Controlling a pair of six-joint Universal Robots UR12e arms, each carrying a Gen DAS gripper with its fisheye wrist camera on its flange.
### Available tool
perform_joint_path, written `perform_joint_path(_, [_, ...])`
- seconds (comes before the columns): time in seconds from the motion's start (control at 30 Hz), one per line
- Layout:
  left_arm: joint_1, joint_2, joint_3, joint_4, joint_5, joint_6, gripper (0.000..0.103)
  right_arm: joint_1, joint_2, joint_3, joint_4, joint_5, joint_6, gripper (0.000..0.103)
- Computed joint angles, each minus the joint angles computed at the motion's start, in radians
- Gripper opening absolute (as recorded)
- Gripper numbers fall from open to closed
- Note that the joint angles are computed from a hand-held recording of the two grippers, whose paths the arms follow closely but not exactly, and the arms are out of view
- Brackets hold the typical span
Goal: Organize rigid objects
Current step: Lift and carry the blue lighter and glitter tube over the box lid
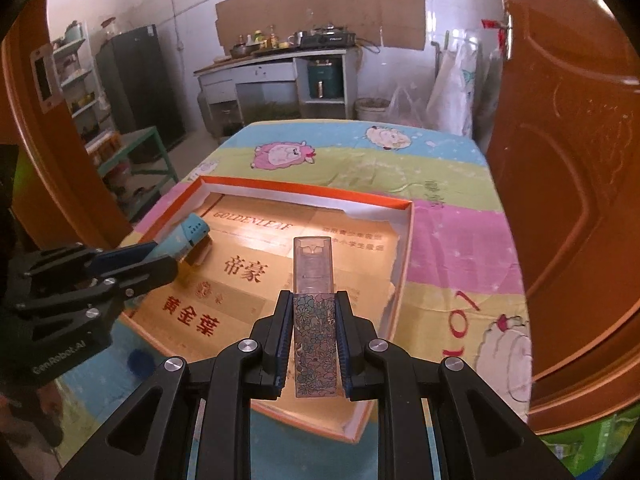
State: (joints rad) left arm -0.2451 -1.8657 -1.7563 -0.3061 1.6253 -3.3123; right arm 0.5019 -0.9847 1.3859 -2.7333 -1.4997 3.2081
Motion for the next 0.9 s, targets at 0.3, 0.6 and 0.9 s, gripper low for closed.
perform_joint_path(0.3, [0.014,-0.026,0.036,-0.035,-0.001,-0.02,0.023,-0.004,0.046,-0.087,0.063,-0.002,-0.061,0.02])
perform_joint_path(0.6, [0.039,-0.064,0.087,-0.1,-0.056,-0.059,0.023,-0.016,0.108,-0.2,0.158,0.002,-0.075,0.02])
perform_joint_path(0.9, [0.048,-0.1,0.126,-0.153,-0.057,-0.091,0.023,-0.024,0.165,-0.291,0.254,0.013,-0.008,0.02])
